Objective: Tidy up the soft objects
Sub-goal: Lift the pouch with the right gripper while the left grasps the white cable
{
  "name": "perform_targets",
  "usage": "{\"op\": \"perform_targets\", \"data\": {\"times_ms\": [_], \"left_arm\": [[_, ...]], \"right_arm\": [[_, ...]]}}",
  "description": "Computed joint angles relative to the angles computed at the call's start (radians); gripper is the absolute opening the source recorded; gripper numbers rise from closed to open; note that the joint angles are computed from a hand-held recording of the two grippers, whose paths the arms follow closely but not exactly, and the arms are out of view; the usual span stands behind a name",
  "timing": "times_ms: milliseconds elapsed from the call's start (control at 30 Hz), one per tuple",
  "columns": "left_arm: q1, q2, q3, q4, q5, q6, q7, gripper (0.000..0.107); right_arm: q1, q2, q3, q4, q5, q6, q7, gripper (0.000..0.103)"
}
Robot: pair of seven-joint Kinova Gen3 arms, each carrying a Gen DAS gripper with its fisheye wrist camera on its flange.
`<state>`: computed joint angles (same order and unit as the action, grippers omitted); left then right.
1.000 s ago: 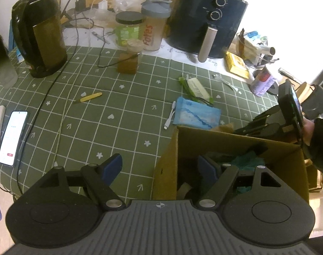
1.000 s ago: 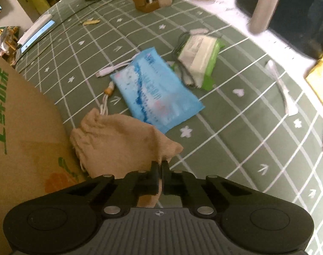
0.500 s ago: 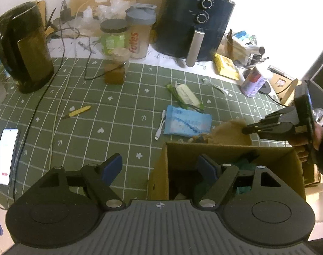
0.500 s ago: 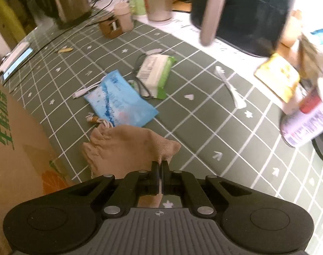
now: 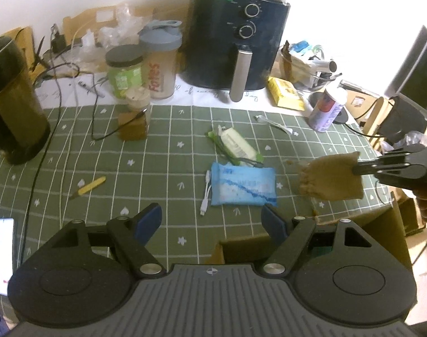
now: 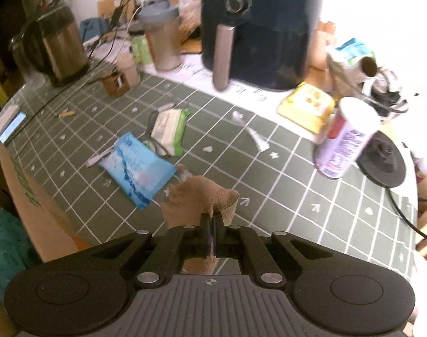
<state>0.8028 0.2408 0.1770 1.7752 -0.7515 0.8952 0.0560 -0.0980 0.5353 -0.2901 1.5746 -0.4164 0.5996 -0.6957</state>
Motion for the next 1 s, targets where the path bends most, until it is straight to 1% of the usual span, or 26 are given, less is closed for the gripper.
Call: {"op": "perform_targets", "data": {"times_ms": [133,367,433,500,633,700,767,833,1000], "left_arm": [[-0.021,0.003,-0.008,0.015,-0.020,-0.040,-0.038,0.078],[-0.074,0.016,-0.030,0.042,-0.011,-0.142,-0.147,0.075],[-0.088,0.025,-0.038,0.045,-0.001,-0.166,-0.186,0.071],[-0.107,0.038,-0.045,0.047,0.022,-0.192,-0.237,0.063],[-0.142,0.069,-0.064,0.052,0.073,-0.250,-0.347,0.054],[-0.150,0.084,-0.076,0.056,0.096,-0.277,-0.397,0.052],[-0.162,0.103,-0.085,0.056,0.125,-0.306,-0.452,0.046],[-0.173,0.121,-0.095,0.055,0.155,-0.333,-0.506,0.042],[-0.204,0.172,-0.115,0.058,0.232,-0.416,-0.636,0.036]], "right_arm": [[0.026,-0.049,-0.006,0.050,-0.032,-0.041,-0.003,0.004],[0.066,-0.131,-0.010,0.129,-0.092,-0.095,-0.010,0.004],[0.077,-0.156,-0.010,0.151,-0.112,-0.106,-0.009,0.004],[0.086,-0.178,-0.009,0.171,-0.131,-0.116,-0.006,0.004],[0.094,-0.212,0.000,0.204,-0.164,-0.130,-0.005,0.004],[0.098,-0.226,0.004,0.219,-0.181,-0.136,-0.001,0.004],[0.098,-0.240,0.010,0.236,-0.193,-0.143,-0.001,0.004],[0.093,-0.252,0.018,0.250,-0.200,-0.149,-0.005,0.004],[0.079,-0.278,0.037,0.282,-0.208,-0.158,-0.022,0.004]]}}
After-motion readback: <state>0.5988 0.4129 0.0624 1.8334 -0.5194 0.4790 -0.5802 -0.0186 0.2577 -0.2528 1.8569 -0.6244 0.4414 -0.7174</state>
